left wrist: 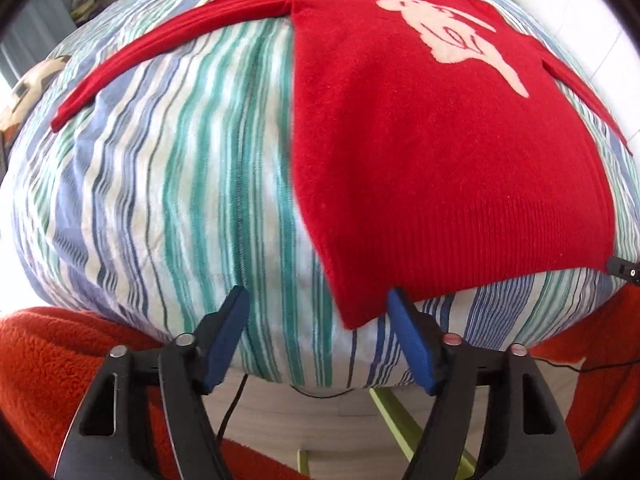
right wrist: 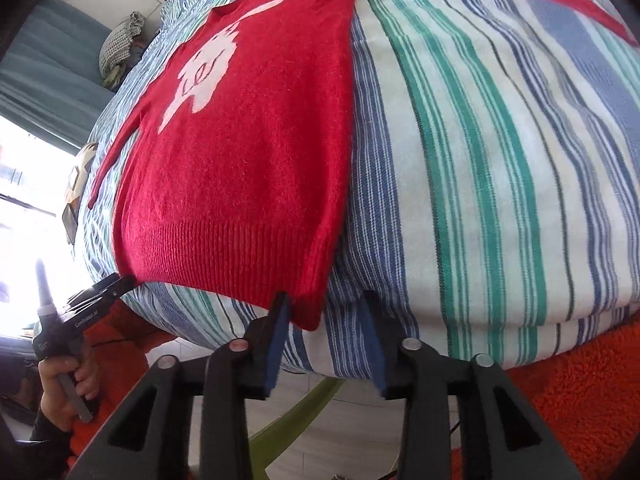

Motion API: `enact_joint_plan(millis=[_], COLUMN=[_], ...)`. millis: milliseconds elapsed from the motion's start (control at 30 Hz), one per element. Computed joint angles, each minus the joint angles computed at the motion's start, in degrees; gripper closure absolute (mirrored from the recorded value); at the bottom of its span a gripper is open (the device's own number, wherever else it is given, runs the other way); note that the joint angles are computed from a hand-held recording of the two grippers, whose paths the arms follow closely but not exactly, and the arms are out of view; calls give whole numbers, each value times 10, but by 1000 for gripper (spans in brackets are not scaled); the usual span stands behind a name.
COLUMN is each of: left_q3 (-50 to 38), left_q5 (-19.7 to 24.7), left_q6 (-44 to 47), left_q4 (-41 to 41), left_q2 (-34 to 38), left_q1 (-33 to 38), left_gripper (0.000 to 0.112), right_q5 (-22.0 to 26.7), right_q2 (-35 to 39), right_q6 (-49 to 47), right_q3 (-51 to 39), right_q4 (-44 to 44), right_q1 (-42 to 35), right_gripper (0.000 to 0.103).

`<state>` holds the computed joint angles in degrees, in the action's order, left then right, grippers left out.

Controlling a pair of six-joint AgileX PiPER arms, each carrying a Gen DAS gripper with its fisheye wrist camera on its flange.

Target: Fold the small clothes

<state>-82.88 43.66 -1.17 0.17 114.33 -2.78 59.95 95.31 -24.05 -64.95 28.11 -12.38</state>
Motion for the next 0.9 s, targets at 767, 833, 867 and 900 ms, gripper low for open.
enact_joint_plan(millis=[767, 833, 867, 900], left_q3=[-129, -139, -141, -144], left_q5=[-95, -87, -85, -83], left_q6=[-57, -43, -41, -40], left_q4=[80, 50, 42, 37], left_q2=[111, 117, 119, 121], left_q1=[-20, -11, -8, -6], left_gripper=[15, 14, 12, 12], right_q5=[-274, -280, -281, -282], right_q2=[28, 28, 28, 27], right_q6=[-2, -7, -4, 4], right_q3=[9, 13, 13, 13], right_q4=[-137, -129, -132, -140], right_q1=[169, 167, 169, 172], right_gripper=[52, 52, 52, 52])
